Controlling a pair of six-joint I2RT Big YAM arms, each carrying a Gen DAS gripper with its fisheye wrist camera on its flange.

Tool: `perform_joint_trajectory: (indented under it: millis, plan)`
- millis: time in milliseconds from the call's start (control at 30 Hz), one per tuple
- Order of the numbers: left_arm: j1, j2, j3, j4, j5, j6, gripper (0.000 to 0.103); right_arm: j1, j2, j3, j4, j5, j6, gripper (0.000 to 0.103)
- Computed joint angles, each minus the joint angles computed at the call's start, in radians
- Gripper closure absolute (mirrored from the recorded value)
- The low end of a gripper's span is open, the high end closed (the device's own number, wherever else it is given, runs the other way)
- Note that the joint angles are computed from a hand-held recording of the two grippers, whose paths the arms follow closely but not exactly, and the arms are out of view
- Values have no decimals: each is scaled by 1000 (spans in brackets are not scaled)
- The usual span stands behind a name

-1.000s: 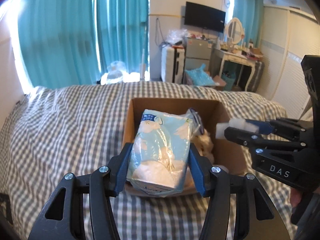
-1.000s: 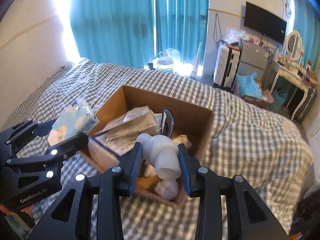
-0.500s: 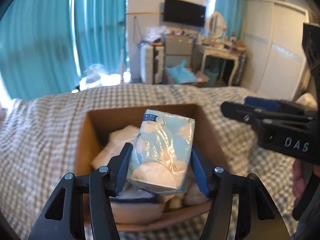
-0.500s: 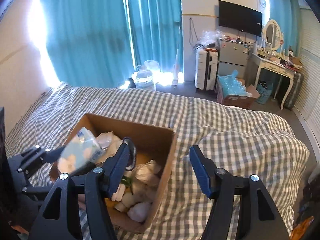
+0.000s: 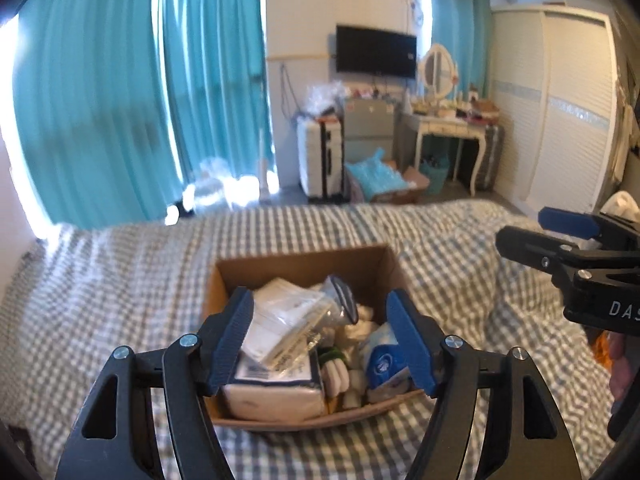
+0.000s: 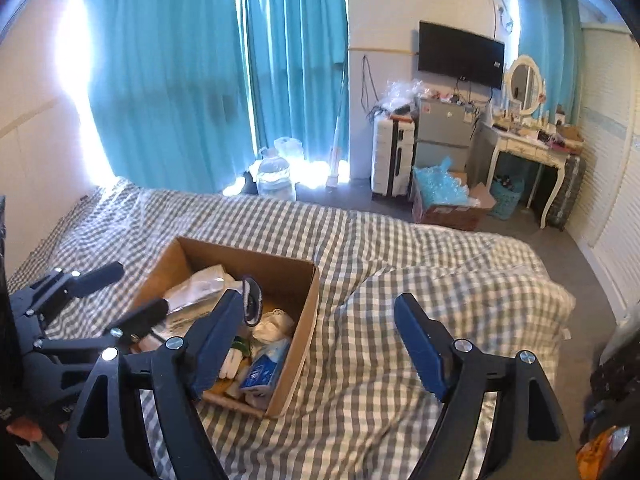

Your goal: Organize soft objects

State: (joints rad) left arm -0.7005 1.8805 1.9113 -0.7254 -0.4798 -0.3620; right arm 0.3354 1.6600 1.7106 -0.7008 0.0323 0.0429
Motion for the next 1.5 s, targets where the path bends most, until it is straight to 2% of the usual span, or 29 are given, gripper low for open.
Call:
perform_joint_trajectory:
  millis: [133, 200, 267, 300, 333, 367, 433, 500, 600, 667, 733, 800, 833, 867, 933, 967, 1067, 1200, 1367, 1500]
  plan:
    - [-41, -111, -83, 61, -100, 44, 33, 21, -102, -41, 1, 40, -9, 25]
    - [-74, -174, -120, 82, -184, 62, 33, 41, -155, -51, -10, 67, -14, 25]
    - [-99, -239, -172, 138, -227, 91, 32, 71, -217, -70, -7, 108, -20, 24]
    - [-115, -274, -200, 163, -256, 103, 29, 79, -234, -72, -9, 117, -23, 19]
    - [-126, -299, -219, 180, -274, 112, 19, 95, -266, -87, 0, 135, -22, 14]
    - [-139, -327, -243, 199, -296, 120, 17, 106, -287, -96, 8, 145, -20, 13]
    - [-165, -380, -303, 273, -349, 143, 16, 127, -329, -118, 21, 156, -15, 3]
    - [-173, -408, -333, 303, -368, 166, 16, 148, -364, -142, 29, 156, -11, 0]
    - [-175, -426, -354, 301, -383, 183, 16, 180, -402, -187, 49, 189, -5, 0]
    - [-176, -439, -383, 317, -378, 168, 16, 204, -428, -237, 98, 229, 6, 0]
    - [-167, -466, -456, 391, -342, 174, 16, 214, -452, -290, 140, 251, 44, 0]
    - [-166, -485, -537, 480, -354, 177, 16, 226, -479, -372, 220, 269, 89, 0]
    - [-158, -492, -584, 520, -347, 154, 16, 225, -486, -400, 248, 263, 108, 0]
    - [-152, -496, -617, 537, -328, 125, 16, 231, -492, -447, 298, 277, 133, 0]
    - [-153, -498, -667, 563, -336, 83, 16, 242, -491, -521, 392, 314, 130, 0]
    - [-150, -491, -683, 578, -337, 73, 16, 247, -485, -543, 414, 322, 126, 0]
    - [-136, -464, -695, 541, -327, 52, 16, 250, -451, -583, 438, 333, 135, 0]
    - [-121, -464, -726, 564, -273, 26, 16, 240, -410, -600, 450, 311, 156, 0]
    - [-122, -455, -730, 535, -300, 12, 16, 224, -391, -596, 434, 287, 169, 0]
    - [-115, -454, -738, 517, -277, -32, 16, 224, -391, -604, 436, 291, 173, 0]
